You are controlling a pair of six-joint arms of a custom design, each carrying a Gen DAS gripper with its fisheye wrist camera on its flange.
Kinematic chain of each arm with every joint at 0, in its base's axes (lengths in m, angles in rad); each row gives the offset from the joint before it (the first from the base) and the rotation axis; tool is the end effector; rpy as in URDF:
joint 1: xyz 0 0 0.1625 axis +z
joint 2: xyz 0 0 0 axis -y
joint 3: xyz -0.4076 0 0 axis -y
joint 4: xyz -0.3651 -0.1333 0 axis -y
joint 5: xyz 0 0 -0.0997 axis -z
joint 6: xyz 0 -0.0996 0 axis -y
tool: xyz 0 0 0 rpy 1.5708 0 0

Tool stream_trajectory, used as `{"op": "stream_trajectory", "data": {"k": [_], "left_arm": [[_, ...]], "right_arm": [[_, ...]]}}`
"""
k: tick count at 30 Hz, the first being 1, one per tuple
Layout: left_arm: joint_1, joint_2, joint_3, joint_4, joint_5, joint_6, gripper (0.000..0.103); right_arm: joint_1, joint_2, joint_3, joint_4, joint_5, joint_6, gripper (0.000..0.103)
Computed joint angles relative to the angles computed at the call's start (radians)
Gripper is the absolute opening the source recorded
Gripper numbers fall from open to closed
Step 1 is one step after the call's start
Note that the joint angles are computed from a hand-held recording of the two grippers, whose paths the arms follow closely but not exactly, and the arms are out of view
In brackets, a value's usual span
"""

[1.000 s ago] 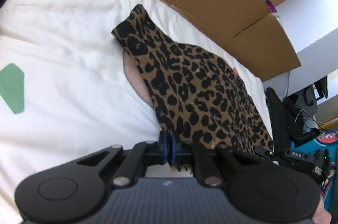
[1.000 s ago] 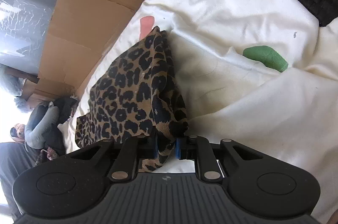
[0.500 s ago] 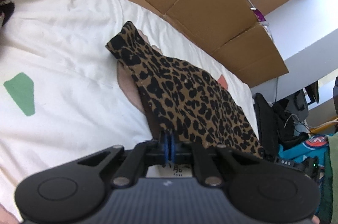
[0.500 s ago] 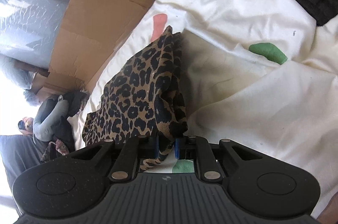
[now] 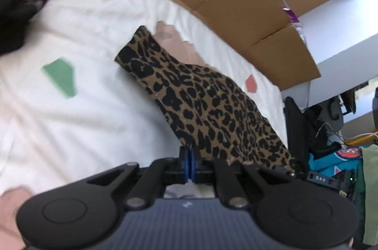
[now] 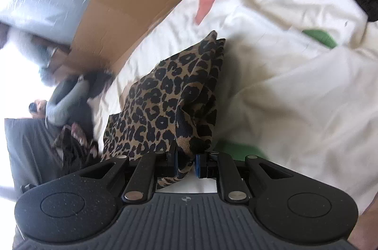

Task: Fold clothes
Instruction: 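Lift the skirt hem with both tools and fold it over onto itself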

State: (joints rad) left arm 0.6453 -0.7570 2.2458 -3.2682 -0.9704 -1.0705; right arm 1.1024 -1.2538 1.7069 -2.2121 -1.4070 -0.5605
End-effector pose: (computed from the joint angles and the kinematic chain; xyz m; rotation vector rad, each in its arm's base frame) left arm -0.2381 -0.4165 0.0188 -0.2984 2.8346 -0.9027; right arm -0.1246 -0.5776 0.3121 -0.1650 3.0645 -0.3761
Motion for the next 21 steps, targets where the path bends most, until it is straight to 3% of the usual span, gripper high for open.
{"op": "stream_trajectory", "data": {"k": [9,21], "left_arm": [[-0.047,-0.062,0.060,0.127,-0.029,-0.143,0.001],[-0.001,0.003,-0.007,0.130,-0.122,-0.082,0.001]], "right_arm": [[0.022,-0.015,0.010,0.052,-0.043,-0.086,0.011],[0.030,-0.001,0.000,-0.050,-0.071,-0.064,0.011]]}}
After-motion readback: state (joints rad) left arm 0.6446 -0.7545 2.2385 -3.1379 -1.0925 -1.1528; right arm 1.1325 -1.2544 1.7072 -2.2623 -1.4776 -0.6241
